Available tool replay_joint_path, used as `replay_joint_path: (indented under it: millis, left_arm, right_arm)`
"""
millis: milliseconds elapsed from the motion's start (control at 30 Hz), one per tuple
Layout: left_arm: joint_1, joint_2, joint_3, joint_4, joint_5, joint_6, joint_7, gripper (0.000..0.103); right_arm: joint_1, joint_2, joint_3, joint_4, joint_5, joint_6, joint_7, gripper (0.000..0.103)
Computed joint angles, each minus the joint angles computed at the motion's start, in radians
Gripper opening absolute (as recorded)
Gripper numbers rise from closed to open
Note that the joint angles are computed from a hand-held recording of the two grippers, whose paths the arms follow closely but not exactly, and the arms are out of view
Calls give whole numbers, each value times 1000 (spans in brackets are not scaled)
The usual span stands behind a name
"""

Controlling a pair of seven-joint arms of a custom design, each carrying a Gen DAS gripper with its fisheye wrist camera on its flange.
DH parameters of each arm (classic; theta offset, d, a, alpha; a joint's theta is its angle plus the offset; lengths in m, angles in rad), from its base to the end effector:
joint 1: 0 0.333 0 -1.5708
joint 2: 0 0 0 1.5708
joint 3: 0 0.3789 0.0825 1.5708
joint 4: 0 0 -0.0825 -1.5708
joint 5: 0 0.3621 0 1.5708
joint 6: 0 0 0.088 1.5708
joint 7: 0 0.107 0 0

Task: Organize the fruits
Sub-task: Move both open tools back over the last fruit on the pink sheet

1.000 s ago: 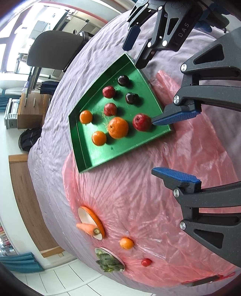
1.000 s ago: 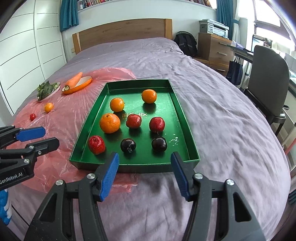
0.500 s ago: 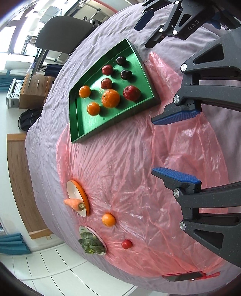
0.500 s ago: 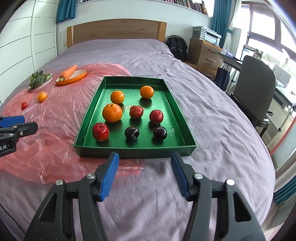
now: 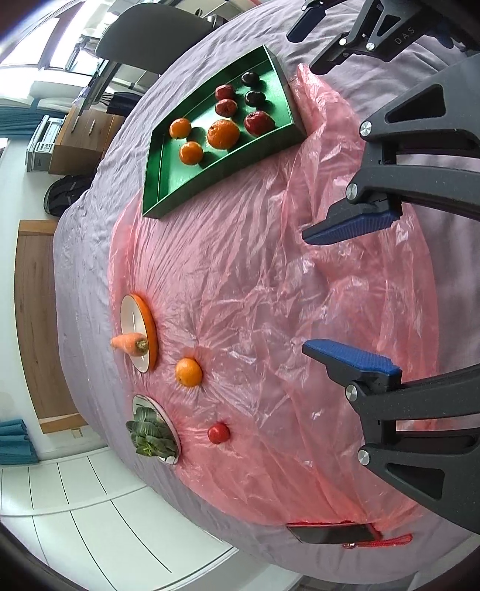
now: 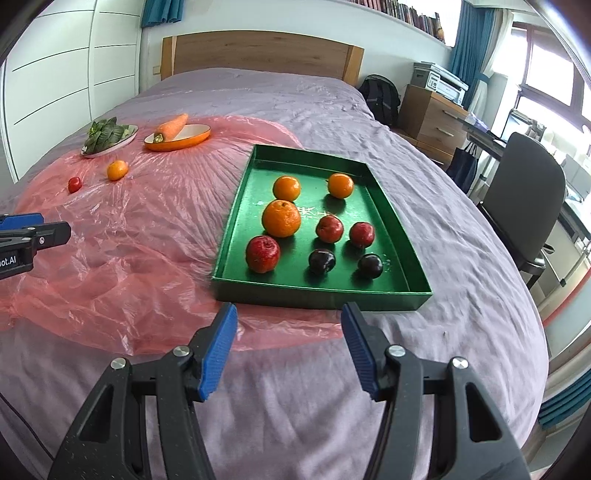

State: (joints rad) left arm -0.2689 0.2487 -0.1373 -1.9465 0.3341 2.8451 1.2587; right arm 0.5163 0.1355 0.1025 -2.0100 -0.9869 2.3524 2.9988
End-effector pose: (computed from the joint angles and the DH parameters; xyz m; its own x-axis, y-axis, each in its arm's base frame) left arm 0.5917 -0.2642 0.5028 -0.3418 -0.9386 -0.0469 -0.7280 0.2960 -0.6184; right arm 0.4914 0.3323 0.4886 -0.2148 -0.9652 0.1493 -0.7322 0.0580 -0.6786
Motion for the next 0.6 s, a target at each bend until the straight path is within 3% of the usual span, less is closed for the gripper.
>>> replay_joint_path:
  millis: [300,600]
  left_arm:
    - [55,-21,24,-55,-24,21,-5,47]
    - [100,-33,40,-94,-36,35,-11,47]
  right_arm:
    - [7,58,0,55,123,163,-116,101]
    - [73,113,-28,137,168,164,-185,101]
